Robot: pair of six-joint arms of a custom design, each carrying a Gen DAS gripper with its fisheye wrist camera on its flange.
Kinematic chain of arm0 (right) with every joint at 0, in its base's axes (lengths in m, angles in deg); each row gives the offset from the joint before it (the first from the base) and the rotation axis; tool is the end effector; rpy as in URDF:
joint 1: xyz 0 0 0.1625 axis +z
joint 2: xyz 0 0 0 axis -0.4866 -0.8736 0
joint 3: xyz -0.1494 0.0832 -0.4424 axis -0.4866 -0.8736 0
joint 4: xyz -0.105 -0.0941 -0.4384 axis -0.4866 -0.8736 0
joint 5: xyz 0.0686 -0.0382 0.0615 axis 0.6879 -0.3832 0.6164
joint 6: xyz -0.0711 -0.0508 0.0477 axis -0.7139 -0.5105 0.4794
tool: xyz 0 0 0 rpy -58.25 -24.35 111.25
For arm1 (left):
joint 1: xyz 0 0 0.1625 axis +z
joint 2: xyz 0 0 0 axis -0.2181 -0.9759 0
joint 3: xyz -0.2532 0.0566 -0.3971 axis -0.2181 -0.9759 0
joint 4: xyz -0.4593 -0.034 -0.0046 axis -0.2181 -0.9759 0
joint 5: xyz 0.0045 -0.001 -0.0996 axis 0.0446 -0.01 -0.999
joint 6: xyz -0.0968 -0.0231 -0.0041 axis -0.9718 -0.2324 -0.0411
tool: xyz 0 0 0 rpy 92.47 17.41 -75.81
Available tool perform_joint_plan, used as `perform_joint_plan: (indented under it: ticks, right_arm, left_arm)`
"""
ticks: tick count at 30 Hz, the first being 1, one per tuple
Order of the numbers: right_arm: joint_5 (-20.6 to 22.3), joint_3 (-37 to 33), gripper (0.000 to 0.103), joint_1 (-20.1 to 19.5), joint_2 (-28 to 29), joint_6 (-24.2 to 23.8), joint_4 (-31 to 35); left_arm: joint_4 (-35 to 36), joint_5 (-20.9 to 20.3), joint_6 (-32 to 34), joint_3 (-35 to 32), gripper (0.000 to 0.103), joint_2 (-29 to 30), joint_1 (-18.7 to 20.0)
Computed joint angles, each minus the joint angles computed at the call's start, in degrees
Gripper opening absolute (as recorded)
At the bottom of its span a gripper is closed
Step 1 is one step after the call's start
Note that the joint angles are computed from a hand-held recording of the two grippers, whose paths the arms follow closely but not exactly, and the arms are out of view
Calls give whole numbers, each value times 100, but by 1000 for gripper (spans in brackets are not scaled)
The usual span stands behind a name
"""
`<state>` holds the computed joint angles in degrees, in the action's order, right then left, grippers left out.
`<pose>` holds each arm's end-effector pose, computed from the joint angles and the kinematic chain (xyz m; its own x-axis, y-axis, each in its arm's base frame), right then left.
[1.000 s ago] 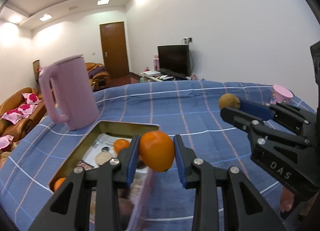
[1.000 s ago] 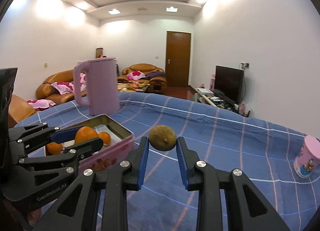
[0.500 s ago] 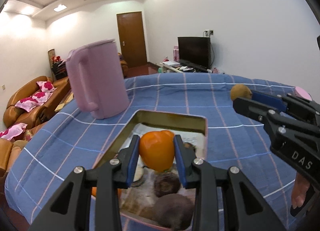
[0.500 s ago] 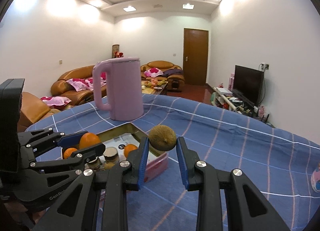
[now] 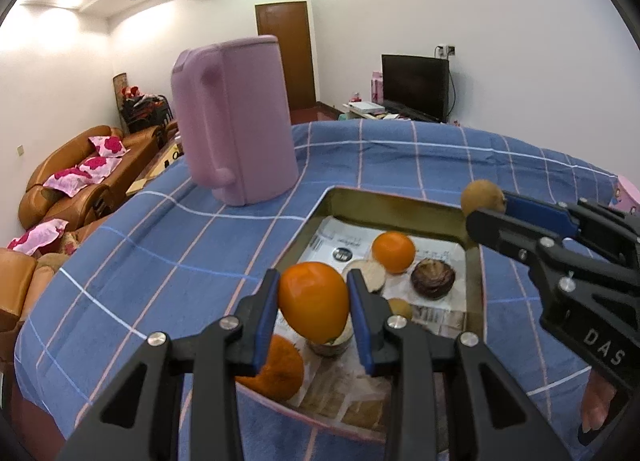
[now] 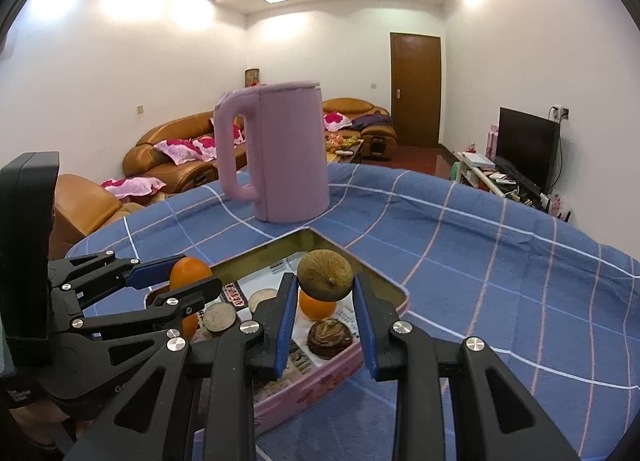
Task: Organize fruits
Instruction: 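Lower the orange into the tin with the left tool while the right tool releases the yellow-green fruit in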
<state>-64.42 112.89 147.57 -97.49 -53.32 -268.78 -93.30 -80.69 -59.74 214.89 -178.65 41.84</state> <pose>0.3287 -0.3700 -0.0670 -0.5141 -0.7135 0.4761 -0.8532 0.3685 -0.3691 -0.0342 -0.2813 0.2200 -0.6252 -0.2832 -0.7273 0.4821 0.5926 -0.6452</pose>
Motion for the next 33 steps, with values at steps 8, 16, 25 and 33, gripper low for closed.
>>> perform_joint_plan:
  ticks: [8,16,25,33]
  right_arm:
    - [-181,-115,30,39,143,-9,293]
    - [-337,-190,30,77,207,-21,545]
    - [-488,-236,30,102,227,-32,815]
    - [-477,-188,33,99,214,-40,886]
  left_arm:
    - [52,-57,-30,58,36,-104,32]
    - [387,-198,-327,86,36,-173,-38]
    - [633,-242,-599,50,36,-94,-78]
    - [824,-264,-764,30,38,-69,-134]
